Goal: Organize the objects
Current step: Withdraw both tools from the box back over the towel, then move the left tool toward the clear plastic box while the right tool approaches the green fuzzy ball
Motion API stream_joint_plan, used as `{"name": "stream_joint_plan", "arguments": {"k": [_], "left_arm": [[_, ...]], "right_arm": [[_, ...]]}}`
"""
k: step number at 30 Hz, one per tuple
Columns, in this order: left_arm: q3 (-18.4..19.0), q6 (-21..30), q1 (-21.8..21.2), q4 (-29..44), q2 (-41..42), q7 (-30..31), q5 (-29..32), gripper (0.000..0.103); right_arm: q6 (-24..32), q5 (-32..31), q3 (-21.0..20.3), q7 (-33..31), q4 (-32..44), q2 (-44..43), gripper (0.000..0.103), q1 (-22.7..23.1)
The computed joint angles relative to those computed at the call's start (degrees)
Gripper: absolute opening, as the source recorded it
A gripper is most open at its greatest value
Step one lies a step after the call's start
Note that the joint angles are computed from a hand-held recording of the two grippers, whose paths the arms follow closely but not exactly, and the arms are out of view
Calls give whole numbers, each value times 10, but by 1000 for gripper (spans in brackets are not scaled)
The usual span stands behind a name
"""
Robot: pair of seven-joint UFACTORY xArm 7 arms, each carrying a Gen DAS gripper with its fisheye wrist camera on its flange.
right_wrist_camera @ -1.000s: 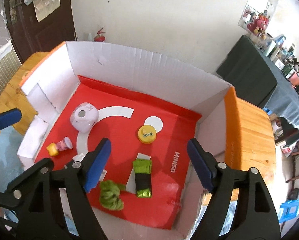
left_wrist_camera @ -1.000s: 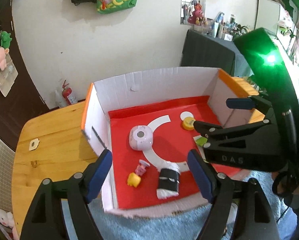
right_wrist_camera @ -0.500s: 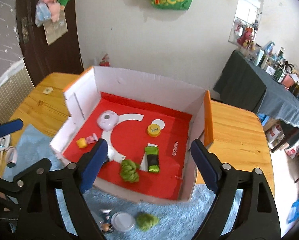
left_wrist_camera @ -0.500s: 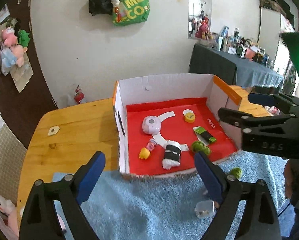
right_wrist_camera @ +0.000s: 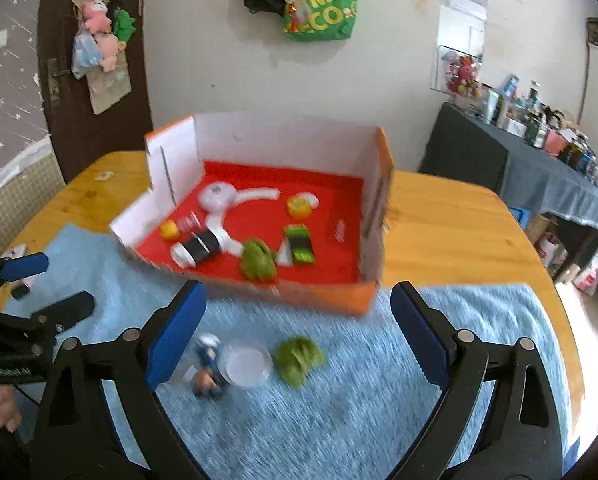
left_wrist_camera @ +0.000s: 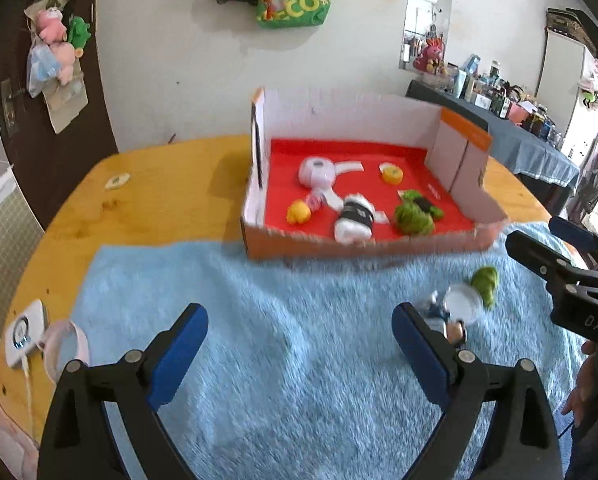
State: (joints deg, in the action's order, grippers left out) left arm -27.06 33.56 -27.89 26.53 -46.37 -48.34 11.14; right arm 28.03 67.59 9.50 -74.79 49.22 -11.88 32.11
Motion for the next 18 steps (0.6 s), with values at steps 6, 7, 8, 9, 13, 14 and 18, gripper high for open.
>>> {"name": "stream_joint_plan", "arguments": {"k": [6, 7, 8, 9, 13, 14, 18], "left_arm": [[30, -11, -45, -18, -21, 7, -36, 95], [35, -12, -50, -18, -26, 11, -43, 95], [35, -9, -50, -16, -31, 13, -46, 95], [28, -4, -46, -13, -37, 12, -45, 95], [4, 15, -32, -4, -50, 2, -39, 95], [2, 16, -33, -6, -48, 0, -41, 95], [1, -1, -39, -21, -25, -6, -48, 95]], "right_arm": [[38, 7, -11, 8, -1, 15, 95, -21], [44, 9, -12, 8, -2, 13, 95, -25], [49, 11, -14, 6, -2, 12, 95, -28], [53, 14, -15, 3, -3, 11, 95, -31], [51, 29, -14, -14, -13, -2, 95, -36], [48, 34, -14, -21, -16, -4, 95, -35], [38, 60, -12, -56, -31, -10, 95, -30]]}}
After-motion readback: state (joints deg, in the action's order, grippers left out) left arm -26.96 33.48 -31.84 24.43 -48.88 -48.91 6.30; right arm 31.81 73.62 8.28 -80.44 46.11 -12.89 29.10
